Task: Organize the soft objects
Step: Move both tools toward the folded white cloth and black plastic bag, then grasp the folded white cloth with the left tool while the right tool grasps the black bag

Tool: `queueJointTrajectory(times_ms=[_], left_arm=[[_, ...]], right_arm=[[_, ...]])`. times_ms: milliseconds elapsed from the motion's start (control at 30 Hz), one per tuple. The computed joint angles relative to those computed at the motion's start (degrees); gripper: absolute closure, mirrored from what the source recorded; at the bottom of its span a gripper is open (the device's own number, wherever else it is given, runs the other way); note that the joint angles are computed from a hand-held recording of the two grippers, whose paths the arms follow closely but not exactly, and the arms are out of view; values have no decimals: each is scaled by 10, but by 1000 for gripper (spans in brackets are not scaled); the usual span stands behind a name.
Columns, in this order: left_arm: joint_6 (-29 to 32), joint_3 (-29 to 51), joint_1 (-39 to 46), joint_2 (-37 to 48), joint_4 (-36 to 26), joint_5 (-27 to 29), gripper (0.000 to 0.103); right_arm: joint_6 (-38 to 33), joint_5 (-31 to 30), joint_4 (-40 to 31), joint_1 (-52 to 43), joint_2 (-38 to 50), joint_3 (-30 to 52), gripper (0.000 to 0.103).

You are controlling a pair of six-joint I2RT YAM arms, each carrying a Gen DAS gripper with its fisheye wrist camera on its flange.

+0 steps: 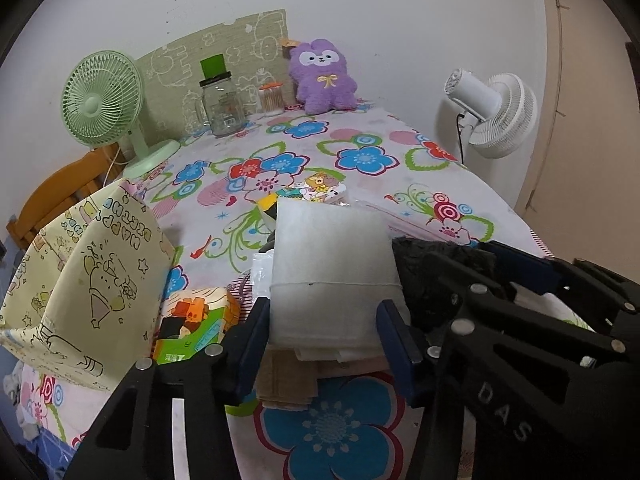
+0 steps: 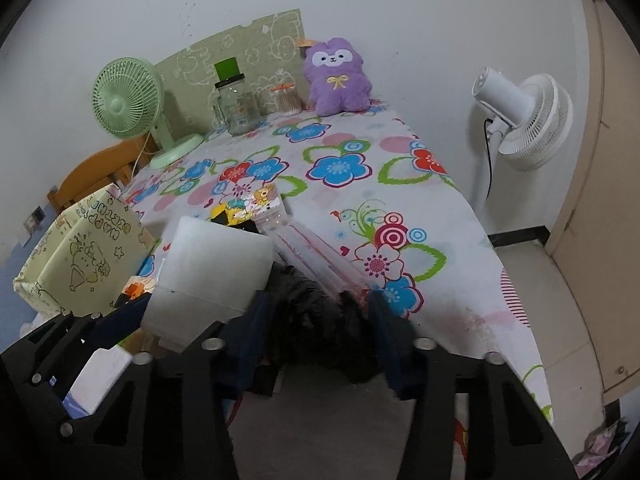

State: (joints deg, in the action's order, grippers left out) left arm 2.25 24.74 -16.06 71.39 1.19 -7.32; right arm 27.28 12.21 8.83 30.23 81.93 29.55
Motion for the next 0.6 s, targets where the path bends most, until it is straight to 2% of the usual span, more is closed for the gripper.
queueJointTrajectory(times_ms=[100,333,600], left_arm=[[2,3,4,0,-5,3,60],[5,2,15,-11,-16,15,79],[14,3,26,-29,-37,30,93]], right_arm=[[-1,0,-3,2,-5,0,66],[-2,12,-17,18,-17,6,78],[1,27,-27,37,-25,15,80]])
